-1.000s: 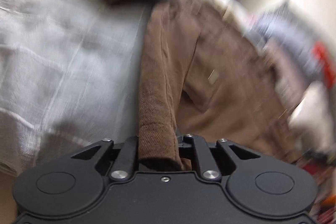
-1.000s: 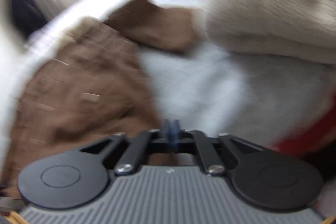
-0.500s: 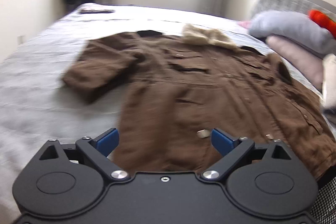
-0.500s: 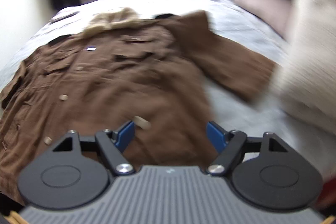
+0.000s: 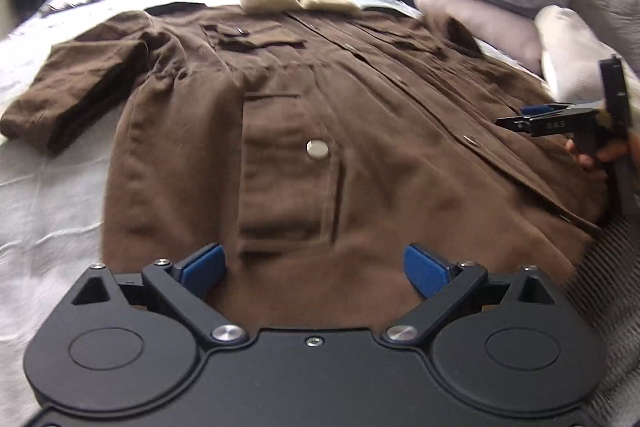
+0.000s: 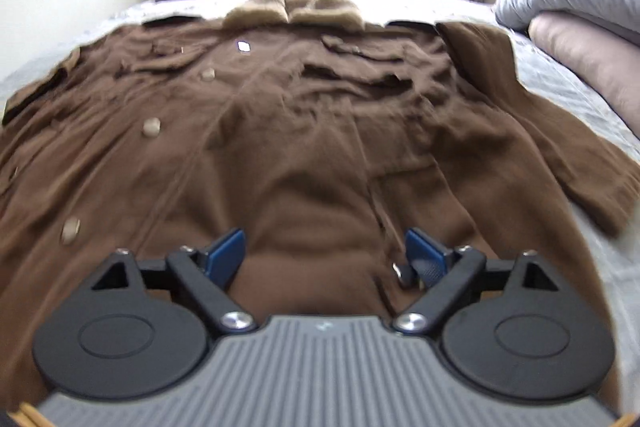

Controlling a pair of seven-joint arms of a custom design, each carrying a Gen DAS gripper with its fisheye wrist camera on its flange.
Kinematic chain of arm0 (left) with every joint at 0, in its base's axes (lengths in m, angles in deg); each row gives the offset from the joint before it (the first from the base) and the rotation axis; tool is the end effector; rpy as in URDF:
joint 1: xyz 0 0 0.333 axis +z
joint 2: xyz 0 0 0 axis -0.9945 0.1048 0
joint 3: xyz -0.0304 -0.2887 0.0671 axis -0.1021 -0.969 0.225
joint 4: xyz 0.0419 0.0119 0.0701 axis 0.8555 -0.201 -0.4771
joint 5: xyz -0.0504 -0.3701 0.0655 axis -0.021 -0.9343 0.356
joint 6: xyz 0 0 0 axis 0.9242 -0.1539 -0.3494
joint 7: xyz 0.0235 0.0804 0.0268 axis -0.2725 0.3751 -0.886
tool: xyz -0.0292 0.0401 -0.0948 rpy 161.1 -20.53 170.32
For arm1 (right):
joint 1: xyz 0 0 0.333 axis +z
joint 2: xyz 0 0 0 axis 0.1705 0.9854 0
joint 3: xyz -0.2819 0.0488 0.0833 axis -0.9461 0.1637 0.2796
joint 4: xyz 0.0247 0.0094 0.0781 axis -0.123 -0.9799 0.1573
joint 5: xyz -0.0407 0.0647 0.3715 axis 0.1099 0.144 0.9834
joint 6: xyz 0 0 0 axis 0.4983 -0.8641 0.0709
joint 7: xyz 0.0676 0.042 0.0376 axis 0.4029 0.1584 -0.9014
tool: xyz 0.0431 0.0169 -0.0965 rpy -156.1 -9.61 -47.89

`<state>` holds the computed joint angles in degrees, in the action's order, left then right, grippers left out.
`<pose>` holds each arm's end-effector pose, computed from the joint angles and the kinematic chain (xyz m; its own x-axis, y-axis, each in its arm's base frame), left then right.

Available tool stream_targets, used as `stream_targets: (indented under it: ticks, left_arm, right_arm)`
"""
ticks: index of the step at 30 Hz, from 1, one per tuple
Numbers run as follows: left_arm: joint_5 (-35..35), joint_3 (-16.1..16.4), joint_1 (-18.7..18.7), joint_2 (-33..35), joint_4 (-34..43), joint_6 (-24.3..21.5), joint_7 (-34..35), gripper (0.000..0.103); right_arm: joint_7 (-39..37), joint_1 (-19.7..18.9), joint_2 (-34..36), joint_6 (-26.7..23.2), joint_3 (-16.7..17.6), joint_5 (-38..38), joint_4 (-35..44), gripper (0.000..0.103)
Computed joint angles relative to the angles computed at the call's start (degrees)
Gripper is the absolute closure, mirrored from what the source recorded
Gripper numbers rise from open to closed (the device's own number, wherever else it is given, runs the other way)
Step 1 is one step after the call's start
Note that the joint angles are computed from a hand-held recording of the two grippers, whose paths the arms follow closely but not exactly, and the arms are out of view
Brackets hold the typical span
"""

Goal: Fold large clothes

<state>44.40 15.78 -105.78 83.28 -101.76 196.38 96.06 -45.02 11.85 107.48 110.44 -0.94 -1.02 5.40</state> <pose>0.4910 -0.3595 0.4736 0.1168 -0.9818 0.1495 -0.6694 -0.1891 -0.7185 0.7396 0.0995 0.4762 0.6628 -0.7480 0.0354 -0.4666 -0.4495 -0.7618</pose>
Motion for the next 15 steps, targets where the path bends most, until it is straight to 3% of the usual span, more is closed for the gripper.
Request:
stream_targets:
  ticks: [2, 4, 8, 11, 15]
  left_arm:
    - [1.1, 0.2, 0.1, -3.0, -1.6, -2.3, -2.4, 0.007]
    - [4.9, 0.0, 0.7, -5.3, -2.2, -7.3, -6.1, 0.007]
    - [7.7, 0.3, 3.3, -3.7, 1.3, -17.7, -5.5, 0.007]
    - [7.7, 1.2, 3.8, 1.5, 7.3, -25.7, 0.1, 0.009]
    - [7.8, 3.5, 4.2, 6.9, 12.1, -27.2, 7.1, 0.016]
  right_arm:
    - [3.2, 0.5, -1.4, -4.1, -2.1, -3.1, 0.3, 0.015]
    - [8.4, 1.2, -0.2, -9.5, -3.5, -5.8, 4.8, 0.005]
    - [15.6, 1.7, 3.0, -15.6, -3.3, -7.3, 12.8, 0.003]
    - [16.1, 3.0, 4.4, -15.7, -3.3, -9.7, 15.3, 0.003]
    - [15.2, 5.1, 4.6, -13.6, -3.8, -13.6, 15.1, 0.003]
